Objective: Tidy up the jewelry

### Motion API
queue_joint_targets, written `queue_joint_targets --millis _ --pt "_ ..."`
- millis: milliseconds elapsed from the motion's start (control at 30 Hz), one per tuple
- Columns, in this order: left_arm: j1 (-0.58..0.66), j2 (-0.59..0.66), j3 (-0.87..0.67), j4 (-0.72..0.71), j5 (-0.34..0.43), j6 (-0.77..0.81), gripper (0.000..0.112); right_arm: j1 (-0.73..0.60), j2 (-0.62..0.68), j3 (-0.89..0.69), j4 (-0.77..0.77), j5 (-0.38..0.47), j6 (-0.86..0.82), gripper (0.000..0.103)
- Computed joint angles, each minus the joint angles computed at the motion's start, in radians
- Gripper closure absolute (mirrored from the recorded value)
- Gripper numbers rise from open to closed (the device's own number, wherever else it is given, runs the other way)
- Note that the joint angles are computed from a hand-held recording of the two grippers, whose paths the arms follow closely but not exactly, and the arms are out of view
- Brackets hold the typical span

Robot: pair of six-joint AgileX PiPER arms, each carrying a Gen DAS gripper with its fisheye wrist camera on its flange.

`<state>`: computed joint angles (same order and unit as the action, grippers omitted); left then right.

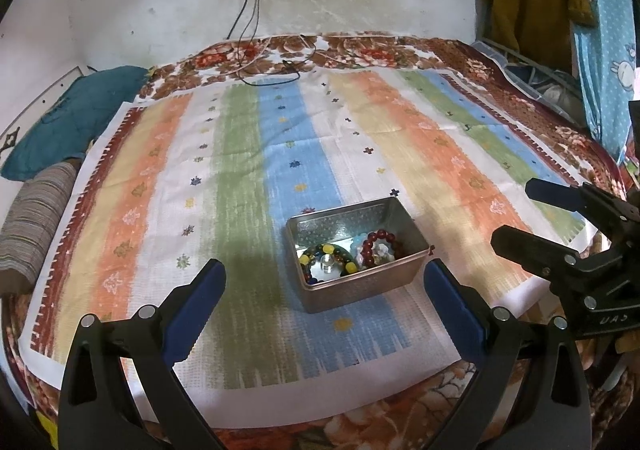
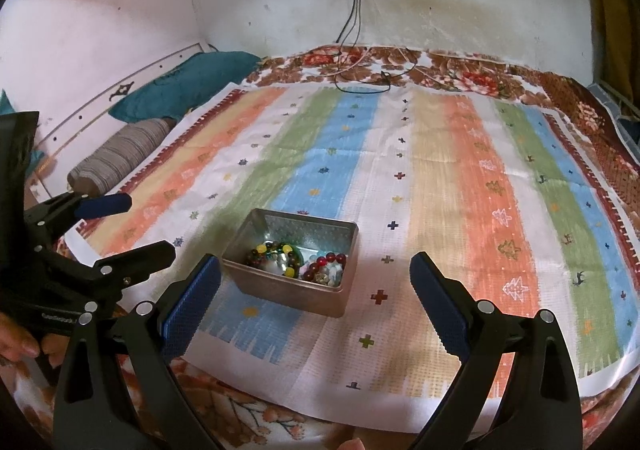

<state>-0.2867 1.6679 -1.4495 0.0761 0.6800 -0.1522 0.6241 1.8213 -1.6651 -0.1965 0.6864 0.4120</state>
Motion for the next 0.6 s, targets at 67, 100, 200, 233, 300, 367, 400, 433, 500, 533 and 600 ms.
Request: queue_joint_targets --millis 67,100,200,233,300,367,400,433,500,533,600 --pt "0.003 -0.001 0.001 -0.007 -0.003 0.008 0.015 -0.001 0.001 0.0 0.003 0.0 -0.001 0.007" --pt "0.002 0.0 0.001 -0.006 -0.003 0.008 0.015 -0.001 0.002 0.0 0.007 0.001 0.001 0.007" --pt "0.002 0.001 -0.001 -0.003 -0.001 0.006 0.015 -0.003 0.0 -0.001 0.022 0.006 -0.008 0.007" --pt "0.002 0.004 -0.004 0.002 0.001 0.0 0.015 -0.002 -0.001 0.001 0.027 0.006 -0.009 0.007" --pt "0.003 0.003 -0.004 -0.004 0.0 0.006 0.015 -0.001 -0.001 0.0 0.024 0.006 -0.007 0.007" --pt "0.003 0.002 0.0 -0.002 -0.006 0.005 0.015 -0.002 0.001 0.0 0.026 0.008 -0.007 0.007" --pt "0.002 0.001 0.002 -0.001 -0.008 0.004 0.015 -0.004 0.0 -0.001 0.027 0.007 -0.01 0.007" --pt "0.002 0.002 0.002 -0.003 -0.009 0.005 0.015 0.0 -0.002 0.001 0.022 0.009 -0.004 0.007" --pt "0.002 0.005 -0.001 -0.011 -0.003 0.012 0.015 -0.002 -0.002 0.001 0.026 0.007 -0.006 0.007" --pt "0.002 0.005 -0.002 -0.015 -0.001 0.014 0.015 -0.003 -0.001 0.001 0.026 0.007 -0.007 0.007" --pt "0.003 0.005 -0.001 -0.023 -0.002 0.018 0.015 -0.005 0.0 0.0 0.029 0.008 -0.011 0.007"
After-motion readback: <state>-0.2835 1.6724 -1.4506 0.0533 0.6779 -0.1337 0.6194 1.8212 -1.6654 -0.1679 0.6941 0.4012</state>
